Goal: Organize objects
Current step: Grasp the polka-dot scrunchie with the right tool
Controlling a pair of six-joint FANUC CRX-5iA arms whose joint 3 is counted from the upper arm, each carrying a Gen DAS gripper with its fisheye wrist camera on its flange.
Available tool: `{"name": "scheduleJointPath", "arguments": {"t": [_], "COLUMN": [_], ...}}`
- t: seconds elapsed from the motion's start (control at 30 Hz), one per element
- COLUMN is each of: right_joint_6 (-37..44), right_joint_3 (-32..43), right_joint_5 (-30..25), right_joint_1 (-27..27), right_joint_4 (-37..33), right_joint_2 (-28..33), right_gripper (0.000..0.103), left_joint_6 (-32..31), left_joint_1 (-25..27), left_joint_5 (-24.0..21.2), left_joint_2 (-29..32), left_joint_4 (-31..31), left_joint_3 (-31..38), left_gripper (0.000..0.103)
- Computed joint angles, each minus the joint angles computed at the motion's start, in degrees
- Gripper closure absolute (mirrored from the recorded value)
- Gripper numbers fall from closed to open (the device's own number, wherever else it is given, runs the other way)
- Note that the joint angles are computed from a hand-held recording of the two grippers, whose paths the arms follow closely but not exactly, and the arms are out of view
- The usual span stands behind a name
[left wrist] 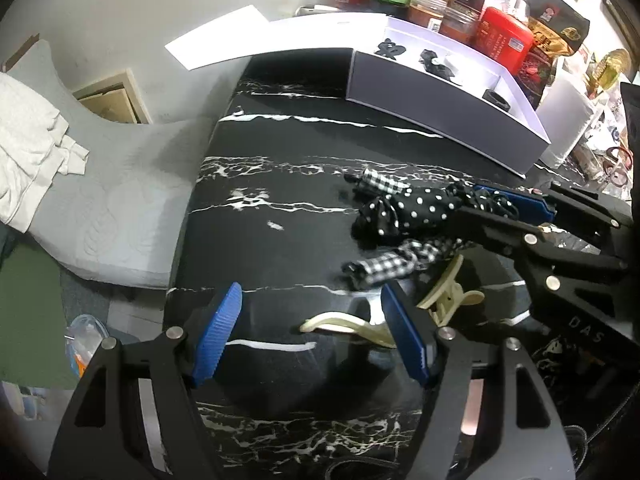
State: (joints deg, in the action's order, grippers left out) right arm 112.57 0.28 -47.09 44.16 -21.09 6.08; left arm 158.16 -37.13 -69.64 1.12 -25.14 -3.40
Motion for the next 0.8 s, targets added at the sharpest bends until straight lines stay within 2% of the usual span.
{"name": "scheduleJointPath", "arguments": {"t": [0.23, 0.37, 0.8], "right_joint_6": [1.4, 3.0, 1.0], "right_joint_3": [-1.8, -3.2, -10.4], "right_joint_5": [0.0, -0.3, -0.2], "right_joint_1": [-2.0, -3.5, -5.3], "right_joint_4": [-2.1, -3.8, -1.9], "right_joint_2": [-3.2, -5.6, -12.2], "right_gripper": [0.084, 0.084, 0.084], "left_joint_6": [-0.5, -1.1, -3.2], "left_joint_1": [-1.8, -2.8, -6.1], "left_joint_5": [-0.3, -0.1, 0.1], "left_joint_2": [0.9, 1.5, 4.4], "left_joint_4": [-1.0, -1.3, -0.3], "left_joint_3": [2.4, 3.8, 6.7], "left_gripper": [0.032, 0.032, 0.032]}}
